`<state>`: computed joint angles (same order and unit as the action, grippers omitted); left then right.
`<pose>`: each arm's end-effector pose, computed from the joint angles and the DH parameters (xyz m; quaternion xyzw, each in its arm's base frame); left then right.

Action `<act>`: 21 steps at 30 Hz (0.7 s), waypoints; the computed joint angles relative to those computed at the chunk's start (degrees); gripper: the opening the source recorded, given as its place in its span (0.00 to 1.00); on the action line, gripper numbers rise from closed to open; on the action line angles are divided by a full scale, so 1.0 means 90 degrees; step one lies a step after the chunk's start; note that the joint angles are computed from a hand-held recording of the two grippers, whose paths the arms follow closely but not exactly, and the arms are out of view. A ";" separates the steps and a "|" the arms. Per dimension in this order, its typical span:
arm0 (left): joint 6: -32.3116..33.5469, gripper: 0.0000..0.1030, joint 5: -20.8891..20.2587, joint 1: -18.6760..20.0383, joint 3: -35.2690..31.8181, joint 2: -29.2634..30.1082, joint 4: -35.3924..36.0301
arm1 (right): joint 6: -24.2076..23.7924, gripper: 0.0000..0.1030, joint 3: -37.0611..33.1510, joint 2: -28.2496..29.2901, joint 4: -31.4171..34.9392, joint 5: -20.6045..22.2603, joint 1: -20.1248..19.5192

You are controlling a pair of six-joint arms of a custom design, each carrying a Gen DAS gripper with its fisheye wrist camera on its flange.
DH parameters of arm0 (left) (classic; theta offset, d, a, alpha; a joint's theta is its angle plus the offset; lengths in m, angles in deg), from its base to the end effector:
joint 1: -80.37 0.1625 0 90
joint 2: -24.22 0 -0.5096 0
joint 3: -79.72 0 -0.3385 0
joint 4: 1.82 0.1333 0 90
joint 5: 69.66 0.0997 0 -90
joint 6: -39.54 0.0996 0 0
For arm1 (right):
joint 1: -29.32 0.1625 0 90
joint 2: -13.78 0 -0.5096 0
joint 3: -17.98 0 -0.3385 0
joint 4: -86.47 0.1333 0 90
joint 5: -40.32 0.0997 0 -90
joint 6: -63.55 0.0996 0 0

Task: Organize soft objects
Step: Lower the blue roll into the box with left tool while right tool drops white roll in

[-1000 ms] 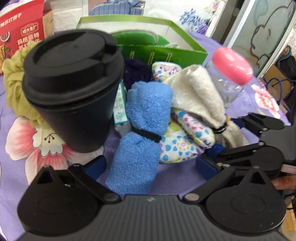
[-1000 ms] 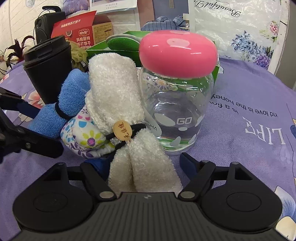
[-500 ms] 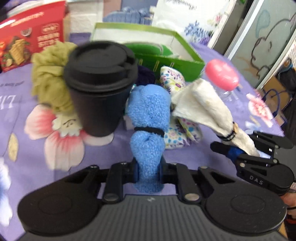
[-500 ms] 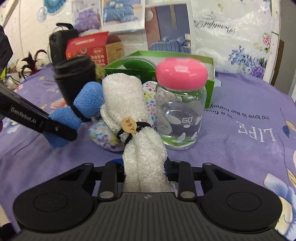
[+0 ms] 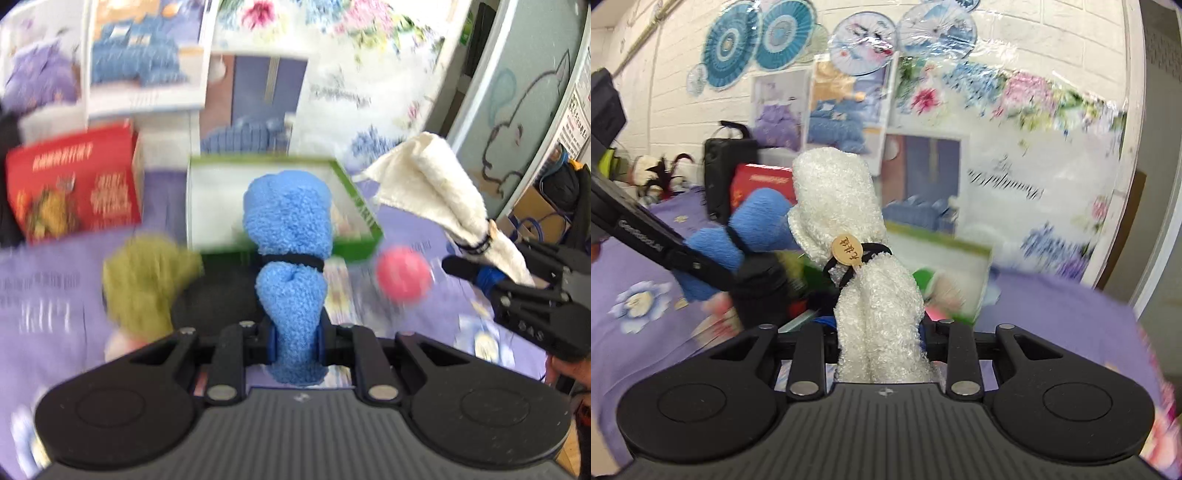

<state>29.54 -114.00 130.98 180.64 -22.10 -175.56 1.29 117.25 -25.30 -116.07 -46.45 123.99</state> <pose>-0.2665 -0.6468 0.2429 0.1319 0.8876 -0.3675 0.2443 0.1957 -0.6899 0.2082 0.5051 -0.7415 0.3986 0.1902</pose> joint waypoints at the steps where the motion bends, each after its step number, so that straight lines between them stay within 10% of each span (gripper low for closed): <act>1: 0.0090 0.14 0.0029 0.0089 -0.0388 0.0088 0.0215 | -0.0083 0.12 -0.0457 0.0139 0.0226 -0.0207 0.0089; 8: 0.0416 0.21 -0.0033 0.0867 -0.3027 0.0918 0.1915 | -0.0152 0.18 -0.3783 0.1345 0.2826 -0.1282 0.0387; 9: 0.0374 0.54 -0.0044 0.0978 -0.3383 0.1074 0.2127 | -0.0031 0.18 -0.4257 0.1527 0.3373 -0.1390 0.0397; 10: 0.0298 0.63 0.0007 0.1080 -0.3737 0.1233 0.2360 | 0.0171 0.20 -0.4773 0.1745 0.3878 -0.1556 0.0419; 13: -0.0052 0.63 0.0140 0.1270 -0.4595 0.1580 0.3241 | 0.0667 0.25 -0.5947 0.2263 0.5018 -0.1917 0.0461; 21: -0.0013 0.63 0.0269 0.1360 -0.4701 0.1702 0.3178 | 0.0745 0.40 -0.6332 0.2547 0.5059 -0.1551 0.0424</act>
